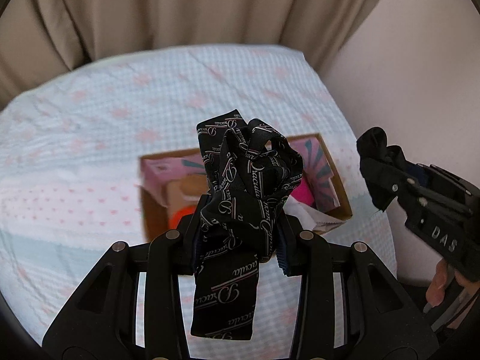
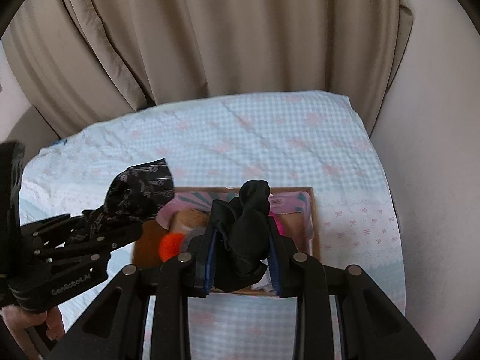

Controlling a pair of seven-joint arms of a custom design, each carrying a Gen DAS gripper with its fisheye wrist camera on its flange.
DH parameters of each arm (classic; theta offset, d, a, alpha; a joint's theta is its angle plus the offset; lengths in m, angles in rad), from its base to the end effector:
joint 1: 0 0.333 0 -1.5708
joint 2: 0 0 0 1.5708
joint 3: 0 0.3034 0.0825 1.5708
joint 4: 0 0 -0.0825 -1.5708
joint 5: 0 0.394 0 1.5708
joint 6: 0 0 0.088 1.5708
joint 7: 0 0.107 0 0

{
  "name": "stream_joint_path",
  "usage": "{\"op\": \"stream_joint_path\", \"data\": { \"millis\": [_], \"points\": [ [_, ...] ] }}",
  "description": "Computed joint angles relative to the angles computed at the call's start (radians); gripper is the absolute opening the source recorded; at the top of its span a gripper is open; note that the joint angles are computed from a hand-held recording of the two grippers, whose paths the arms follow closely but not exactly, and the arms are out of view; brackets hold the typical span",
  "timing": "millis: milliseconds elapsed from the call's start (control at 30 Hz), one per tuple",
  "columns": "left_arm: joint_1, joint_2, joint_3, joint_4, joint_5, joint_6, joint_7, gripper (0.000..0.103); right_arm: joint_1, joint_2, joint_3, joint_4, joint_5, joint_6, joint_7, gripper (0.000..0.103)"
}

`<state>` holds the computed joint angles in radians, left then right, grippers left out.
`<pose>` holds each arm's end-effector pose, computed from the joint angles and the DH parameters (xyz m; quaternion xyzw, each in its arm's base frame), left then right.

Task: Organize soft objects
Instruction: 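Carry scarf and sock over the pink box and lower them inside, then open both tools to release scarf and sock into the box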

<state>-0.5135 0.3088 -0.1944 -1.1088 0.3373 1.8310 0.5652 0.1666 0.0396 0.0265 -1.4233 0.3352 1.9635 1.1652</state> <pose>0.5422 -0.3939 0.6820 -0.7801 0.5744 -0.2140 0.1252 0.5901 0.1368 0.7093 -0.8334 0.4673 -0.0860 0.2823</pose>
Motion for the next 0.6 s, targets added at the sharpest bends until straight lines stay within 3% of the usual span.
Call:
{"op": "stream_joint_path", "data": {
  "millis": [233, 500, 533, 567, 600],
  "points": [
    [0.021, 0.210, 0.017, 0.199, -0.117, -0.049, 0.113, 0.035, -0.012, 0.072, 0.007, -0.002, -0.011, -0.006, -0.058, 0.027],
    [0.062, 0.258, 0.024, 0.189, -0.244, -0.046, 0.190, 0.035, -0.007, 0.079, 0.025, -0.084, -0.022, 0.019, -0.121, 0.027],
    [0.063, 0.257, 0.026, 0.185, -0.247, -0.041, 0.195, 0.040, -0.004, 0.079, 0.027, -0.092, -0.026, 0.022, -0.127, 0.027],
    [0.065, 0.255, 0.028, 0.180, -0.250, -0.039, 0.197, 0.055, -0.001, 0.076, 0.029, -0.104, -0.026, 0.025, -0.138, 0.032],
    [0.064, 0.263, 0.031, 0.192, -0.249, -0.048, 0.200, 0.069, 0.001, 0.078, 0.030, -0.109, -0.027, 0.024, -0.151, 0.053]
  ]
}}
